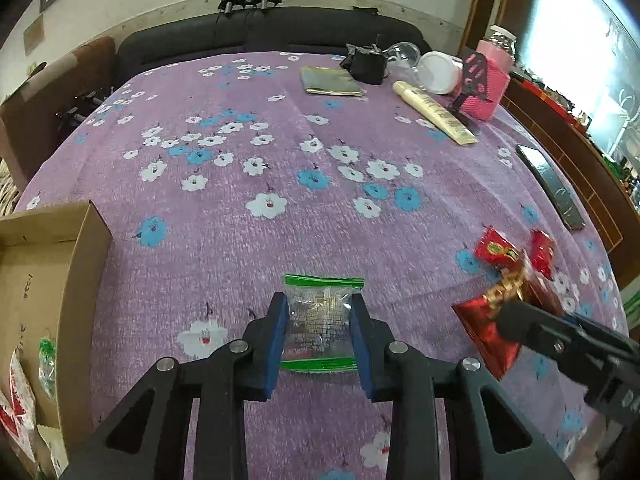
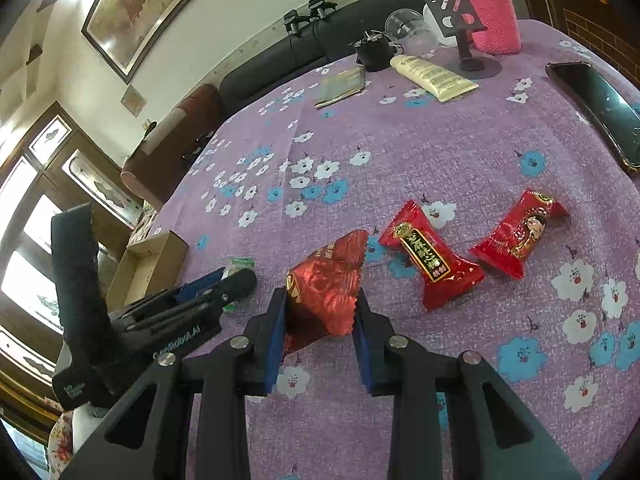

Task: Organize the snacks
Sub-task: 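Grasp the clear nut bag with the left tool while the right tool grasps a red candy bag, then carry both snacks to the cardboard tray and release them inside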

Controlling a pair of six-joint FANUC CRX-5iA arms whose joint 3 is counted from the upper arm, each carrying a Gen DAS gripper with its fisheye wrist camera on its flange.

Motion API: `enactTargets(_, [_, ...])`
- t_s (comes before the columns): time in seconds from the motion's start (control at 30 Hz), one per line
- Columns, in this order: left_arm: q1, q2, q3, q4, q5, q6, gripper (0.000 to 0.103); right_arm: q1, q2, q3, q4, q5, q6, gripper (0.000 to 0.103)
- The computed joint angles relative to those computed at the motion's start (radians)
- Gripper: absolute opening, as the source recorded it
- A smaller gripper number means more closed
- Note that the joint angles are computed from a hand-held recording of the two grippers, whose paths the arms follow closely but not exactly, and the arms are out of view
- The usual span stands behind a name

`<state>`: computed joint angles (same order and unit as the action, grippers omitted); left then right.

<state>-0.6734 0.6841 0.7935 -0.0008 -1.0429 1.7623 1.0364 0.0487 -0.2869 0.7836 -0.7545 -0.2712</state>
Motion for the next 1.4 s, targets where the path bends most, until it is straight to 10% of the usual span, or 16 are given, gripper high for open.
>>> enactTargets(0.7, [0.171,-0.608,-0.73,0.013,0.317,0.195,0.032,0.05,0.059,0.088,0.022,-0.006,0.061,0.03])
enactTargets(1.13, [0.219,-0.664,-0.828,-0.056,0.278,0.257,0.033,0.11,0.438,0.707,-0.282,-0.156,0.598,0.03])
enactTargets(1.4, [0.27,-0.726,-0.939,0.102,0.375,0.132,0.054,0.094,0.707,1.15,-0.377,-0.386,0.798,0.03])
